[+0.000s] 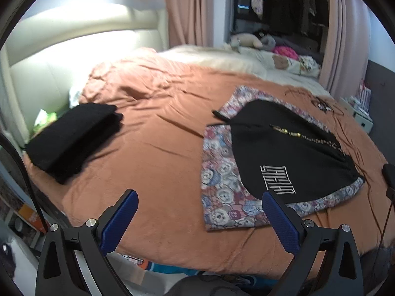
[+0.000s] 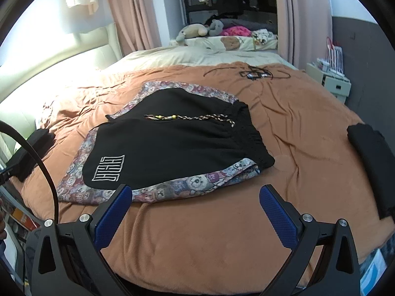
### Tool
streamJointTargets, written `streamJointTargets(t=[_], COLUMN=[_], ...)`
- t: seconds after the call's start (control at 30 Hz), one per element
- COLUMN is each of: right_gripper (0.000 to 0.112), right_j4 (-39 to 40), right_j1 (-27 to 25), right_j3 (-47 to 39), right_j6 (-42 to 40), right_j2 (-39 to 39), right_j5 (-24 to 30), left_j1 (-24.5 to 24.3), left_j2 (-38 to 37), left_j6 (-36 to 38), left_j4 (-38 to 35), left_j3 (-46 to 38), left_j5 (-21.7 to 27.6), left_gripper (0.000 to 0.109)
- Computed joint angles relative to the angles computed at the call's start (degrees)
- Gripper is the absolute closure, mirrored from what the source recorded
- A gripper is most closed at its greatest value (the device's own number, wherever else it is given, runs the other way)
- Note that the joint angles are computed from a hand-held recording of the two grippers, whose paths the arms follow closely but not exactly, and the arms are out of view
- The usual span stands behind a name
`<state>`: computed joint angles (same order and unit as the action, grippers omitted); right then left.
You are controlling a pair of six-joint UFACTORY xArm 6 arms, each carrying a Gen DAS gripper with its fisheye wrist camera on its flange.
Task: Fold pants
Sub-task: 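Move both grippers down toward the waistband edge of the black shorts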
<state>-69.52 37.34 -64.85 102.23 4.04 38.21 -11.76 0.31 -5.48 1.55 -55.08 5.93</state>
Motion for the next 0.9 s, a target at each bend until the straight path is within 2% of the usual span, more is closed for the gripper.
streamJointTargets(t=[0.2,0.3,0.47,0.5,0.57,0.63,0.73,0.8,0.9], right_gripper=[0.009,0.009,0.009,0.009,0.009,0.011,0.021,0.022,0.022], right_j4=[1.50,1.94,2.45,2.39,2.37,2.17,3.80,4.87,4.87], right_j1=[-3.94,-6.01,-9.69,-10.51,-11.53,-12.49,-13.61,-14.57,-16.56], right_j3=[0.28,0.60,1.16,1.23,1.23,1.20,1.02,1.07,1.63], right_j6=[0.06,-0.06,0.19,0.50,0.85,0.80,-0.85,-1.28,-0.39], right_j2=[0.78,1.13,2.14,2.40,2.84,3.21,4.06,4.60,5.03], right_j5=[-4.13,-7.05,-12.50,-13.94,-15.40,-16.30,-17.75,-19.27,-22.56], left_j1=[-1.37,-1.97,-1.65,-1.49,-0.78,-0.18,1.15,1.87,2.88], left_j2=[4.83,7.03,9.56,9.87,11.24,13.04,15.52,16.90,18.85], left_j6=[4.32,14.63,20.89,22.70,24.77,22.01,21.27,19.89,18.56], left_j4=[-5.03,-17.08,-25.98,-28.36,-31.73,-30.39,-33.26,-33.77,-35.47], left_j3=[-5.54,-7.99,-10.07,-10.60,-12.40,-14.38,-17.09,-18.63,-20.86], left_j5=[5.81,9.70,12.61,13.83,17.22,20.15,24.36,26.63,30.22], left_gripper=[0.006,0.006,0.007,0.010,0.021,0.043,0.050,0.055,0.056])
